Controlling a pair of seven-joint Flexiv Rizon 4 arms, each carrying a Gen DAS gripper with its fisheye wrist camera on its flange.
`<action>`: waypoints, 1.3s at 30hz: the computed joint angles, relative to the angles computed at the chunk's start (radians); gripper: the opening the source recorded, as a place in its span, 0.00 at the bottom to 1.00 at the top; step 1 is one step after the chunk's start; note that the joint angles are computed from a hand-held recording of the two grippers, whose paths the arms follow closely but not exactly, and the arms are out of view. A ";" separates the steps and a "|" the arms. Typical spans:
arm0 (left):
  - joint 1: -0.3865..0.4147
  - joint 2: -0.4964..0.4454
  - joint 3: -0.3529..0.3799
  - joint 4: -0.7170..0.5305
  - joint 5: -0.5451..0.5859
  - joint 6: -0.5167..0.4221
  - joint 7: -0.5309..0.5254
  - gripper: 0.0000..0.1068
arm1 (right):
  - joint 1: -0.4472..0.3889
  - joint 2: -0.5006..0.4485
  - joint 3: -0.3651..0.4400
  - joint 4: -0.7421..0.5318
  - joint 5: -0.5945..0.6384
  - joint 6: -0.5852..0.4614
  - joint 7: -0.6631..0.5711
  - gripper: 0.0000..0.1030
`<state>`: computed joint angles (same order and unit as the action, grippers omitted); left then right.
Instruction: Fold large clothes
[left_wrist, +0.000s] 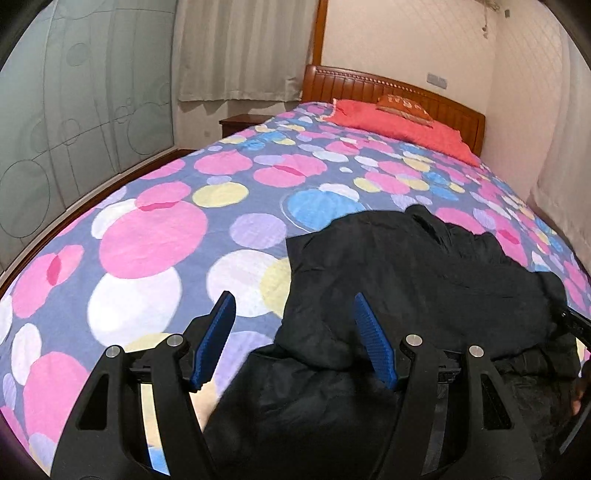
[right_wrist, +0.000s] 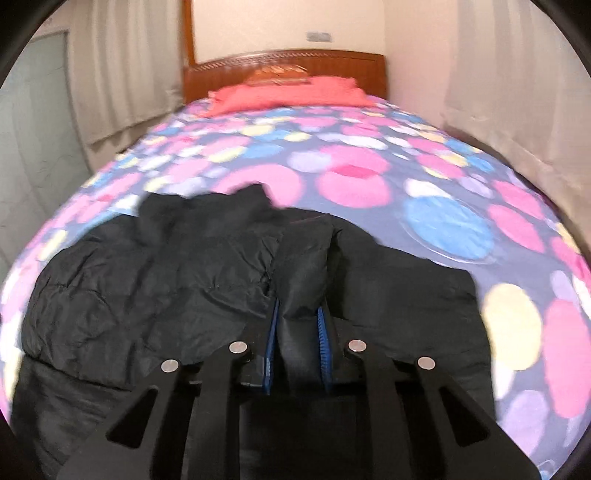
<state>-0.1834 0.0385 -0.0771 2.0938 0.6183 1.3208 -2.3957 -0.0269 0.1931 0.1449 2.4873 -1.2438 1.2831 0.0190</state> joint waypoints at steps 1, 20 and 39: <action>-0.003 -0.016 -0.008 -0.011 -0.004 -0.003 0.007 0.62 | -0.004 0.001 -0.012 0.014 0.023 0.016 -0.023 0.19; -0.175 -0.324 0.085 -0.313 -0.108 -0.186 0.155 0.64 | 0.105 -0.219 -0.005 -0.174 0.135 -0.049 -0.148 0.46; -0.227 -0.242 0.108 -0.226 -0.020 -0.152 0.079 0.61 | 0.129 -0.077 0.015 -0.039 0.155 -0.105 -0.102 0.53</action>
<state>-0.4100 -0.2040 0.0311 1.8679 0.5983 1.1688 -2.3169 0.1026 0.1161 0.1602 2.4485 -1.0889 1.1784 -0.0830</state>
